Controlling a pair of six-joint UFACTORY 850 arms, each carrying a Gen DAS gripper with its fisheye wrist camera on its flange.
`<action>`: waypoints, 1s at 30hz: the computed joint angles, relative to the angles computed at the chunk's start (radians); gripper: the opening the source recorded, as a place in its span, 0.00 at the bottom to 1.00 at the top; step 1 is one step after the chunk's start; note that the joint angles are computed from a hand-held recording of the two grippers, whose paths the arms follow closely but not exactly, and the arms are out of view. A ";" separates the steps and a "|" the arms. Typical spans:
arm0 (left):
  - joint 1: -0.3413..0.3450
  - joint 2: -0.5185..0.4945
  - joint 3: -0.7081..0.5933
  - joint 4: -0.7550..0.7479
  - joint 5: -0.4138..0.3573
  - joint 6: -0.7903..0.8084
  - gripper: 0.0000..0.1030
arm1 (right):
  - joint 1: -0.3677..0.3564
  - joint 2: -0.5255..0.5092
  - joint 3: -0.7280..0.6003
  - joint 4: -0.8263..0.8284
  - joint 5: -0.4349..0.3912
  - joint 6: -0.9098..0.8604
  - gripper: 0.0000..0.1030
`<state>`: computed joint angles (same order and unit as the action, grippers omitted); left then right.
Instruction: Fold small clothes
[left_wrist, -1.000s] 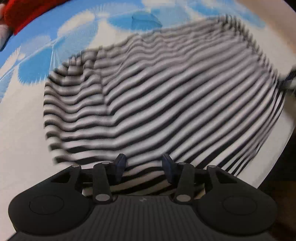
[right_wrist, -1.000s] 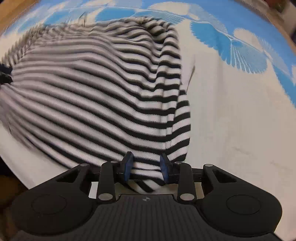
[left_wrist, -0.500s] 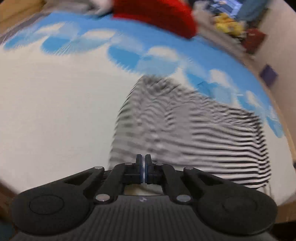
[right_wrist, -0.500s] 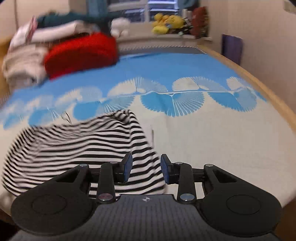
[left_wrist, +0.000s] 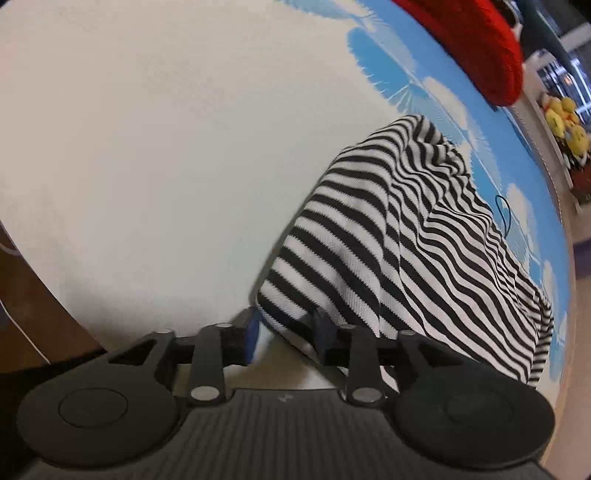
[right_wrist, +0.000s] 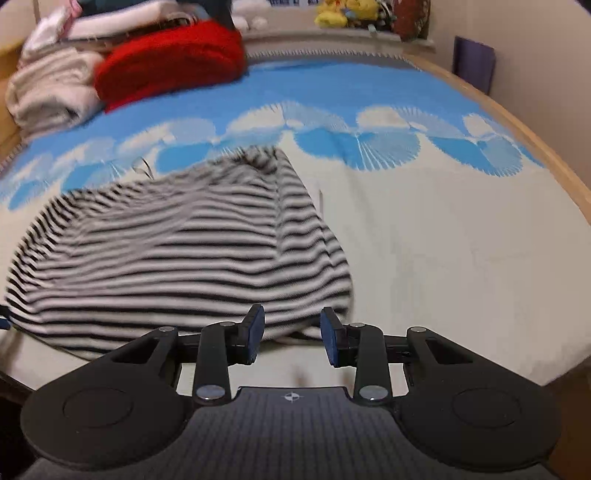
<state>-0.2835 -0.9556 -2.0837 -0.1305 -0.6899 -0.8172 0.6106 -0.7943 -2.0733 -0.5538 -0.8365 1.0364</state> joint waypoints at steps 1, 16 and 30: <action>0.001 -0.006 -0.009 -0.001 -0.004 -0.005 0.38 | -0.001 -0.014 -0.019 0.014 -0.030 -0.010 0.34; -0.027 -0.045 -0.060 0.044 0.074 -0.129 0.25 | -0.024 -0.042 -0.054 0.082 -0.109 -0.002 0.34; -0.058 -0.020 -0.176 0.498 -0.141 -0.165 0.04 | -0.058 0.006 0.015 0.110 -0.069 0.108 0.34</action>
